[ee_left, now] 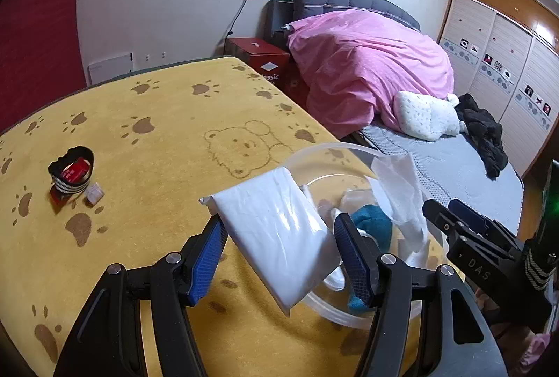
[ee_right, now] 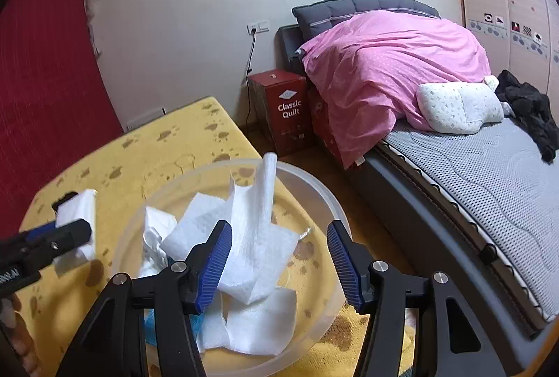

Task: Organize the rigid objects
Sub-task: 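Carry the wipe into the basin with the right gripper while the left gripper carries the packet, then open the left gripper to drop the packet in the basin while the right gripper releases the wipe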

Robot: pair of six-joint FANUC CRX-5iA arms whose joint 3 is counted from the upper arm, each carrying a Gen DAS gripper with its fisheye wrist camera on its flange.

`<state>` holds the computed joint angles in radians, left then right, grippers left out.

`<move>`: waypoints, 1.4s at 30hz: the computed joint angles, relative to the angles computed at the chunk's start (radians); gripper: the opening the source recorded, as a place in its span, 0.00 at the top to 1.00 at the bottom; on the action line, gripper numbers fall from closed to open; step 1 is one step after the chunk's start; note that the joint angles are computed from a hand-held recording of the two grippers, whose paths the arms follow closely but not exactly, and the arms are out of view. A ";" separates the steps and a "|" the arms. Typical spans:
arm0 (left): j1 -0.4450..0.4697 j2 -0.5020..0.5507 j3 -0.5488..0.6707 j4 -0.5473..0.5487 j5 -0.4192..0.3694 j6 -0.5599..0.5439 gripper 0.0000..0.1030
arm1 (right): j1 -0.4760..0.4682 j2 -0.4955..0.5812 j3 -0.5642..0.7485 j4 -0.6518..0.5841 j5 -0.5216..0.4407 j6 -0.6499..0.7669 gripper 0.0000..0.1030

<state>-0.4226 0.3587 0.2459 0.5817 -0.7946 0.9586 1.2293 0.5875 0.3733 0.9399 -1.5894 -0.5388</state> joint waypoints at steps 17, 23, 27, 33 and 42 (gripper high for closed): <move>-0.045 0.071 0.057 0.087 -0.048 -0.100 0.38 | -0.010 0.031 0.046 -0.050 -0.062 0.059 0.34; -0.065 0.115 0.093 0.154 -0.084 -0.164 0.35 | -0.014 0.029 0.037 -0.053 -0.056 0.047 0.33; -0.070 0.143 0.132 0.142 -0.099 -0.141 0.24 | -0.013 0.031 0.040 -0.057 -0.060 0.047 0.33; -0.057 0.153 0.148 0.120 -0.114 -0.090 0.23 | -0.012 0.044 0.056 -0.041 -0.091 0.046 0.31; -0.035 0.151 0.158 0.040 -0.112 0.003 0.23 | -0.025 0.078 0.113 -0.086 -0.096 0.121 0.30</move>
<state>-0.4577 0.5093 0.4036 0.6217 -0.9070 0.9616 1.2043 0.6658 0.4859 0.8538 -1.6857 -0.4178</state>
